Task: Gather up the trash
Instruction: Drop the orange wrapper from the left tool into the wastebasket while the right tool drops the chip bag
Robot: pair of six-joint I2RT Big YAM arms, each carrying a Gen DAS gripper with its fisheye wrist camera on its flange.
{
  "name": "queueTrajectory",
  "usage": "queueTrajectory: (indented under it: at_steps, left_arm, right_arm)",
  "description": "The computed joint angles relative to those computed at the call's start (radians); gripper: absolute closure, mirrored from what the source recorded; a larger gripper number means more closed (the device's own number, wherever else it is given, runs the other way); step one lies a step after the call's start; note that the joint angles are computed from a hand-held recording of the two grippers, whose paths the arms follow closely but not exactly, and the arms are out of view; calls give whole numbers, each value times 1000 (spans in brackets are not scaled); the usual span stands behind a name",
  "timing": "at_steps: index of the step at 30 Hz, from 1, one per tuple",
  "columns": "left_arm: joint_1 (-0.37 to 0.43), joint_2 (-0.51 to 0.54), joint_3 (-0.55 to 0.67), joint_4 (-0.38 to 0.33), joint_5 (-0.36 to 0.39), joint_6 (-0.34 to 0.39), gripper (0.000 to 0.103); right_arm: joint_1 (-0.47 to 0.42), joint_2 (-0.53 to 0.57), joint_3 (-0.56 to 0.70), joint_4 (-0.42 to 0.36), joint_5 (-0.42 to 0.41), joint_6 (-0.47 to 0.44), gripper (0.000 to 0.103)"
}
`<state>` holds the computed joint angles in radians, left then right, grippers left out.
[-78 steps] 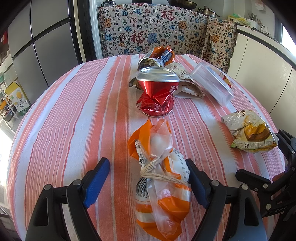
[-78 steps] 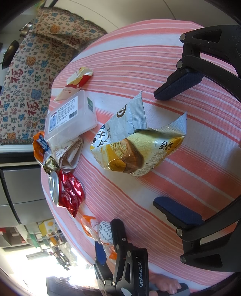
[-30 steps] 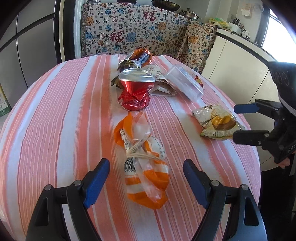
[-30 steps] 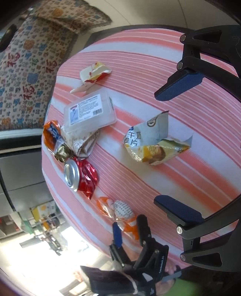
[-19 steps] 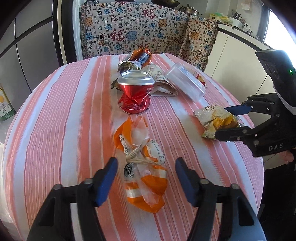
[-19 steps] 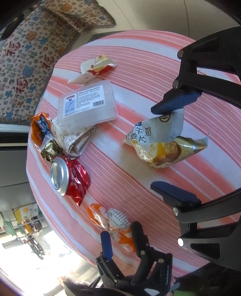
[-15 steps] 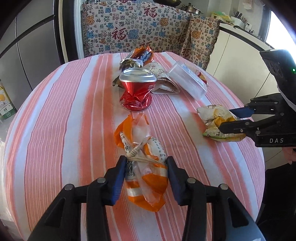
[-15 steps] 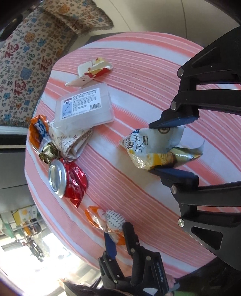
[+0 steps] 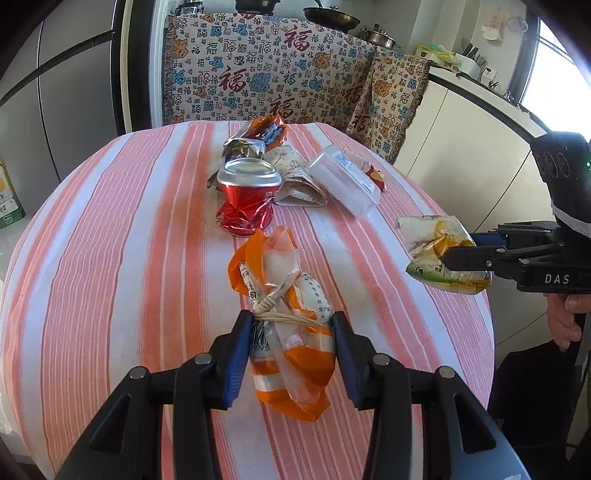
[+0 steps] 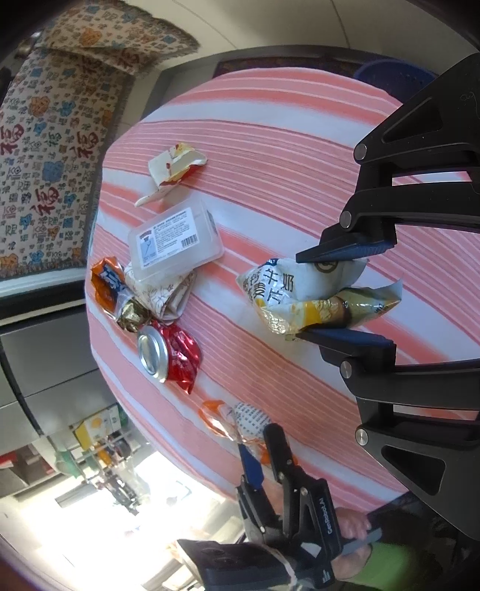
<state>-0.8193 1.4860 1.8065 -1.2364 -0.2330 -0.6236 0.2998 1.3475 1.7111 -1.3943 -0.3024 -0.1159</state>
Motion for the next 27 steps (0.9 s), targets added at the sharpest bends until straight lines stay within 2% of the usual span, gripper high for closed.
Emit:
queueTrajectory:
  at_steps: [9, 27]
  left_arm:
    - [-49, 56, 78, -2, 5, 3, 59]
    - [-85, 155, 224, -21, 34, 17, 59]
  right_arm:
    - [-51, -40, -44, 24, -45, 18, 70]
    - [-177, -93, -126, 51, -135, 37, 70]
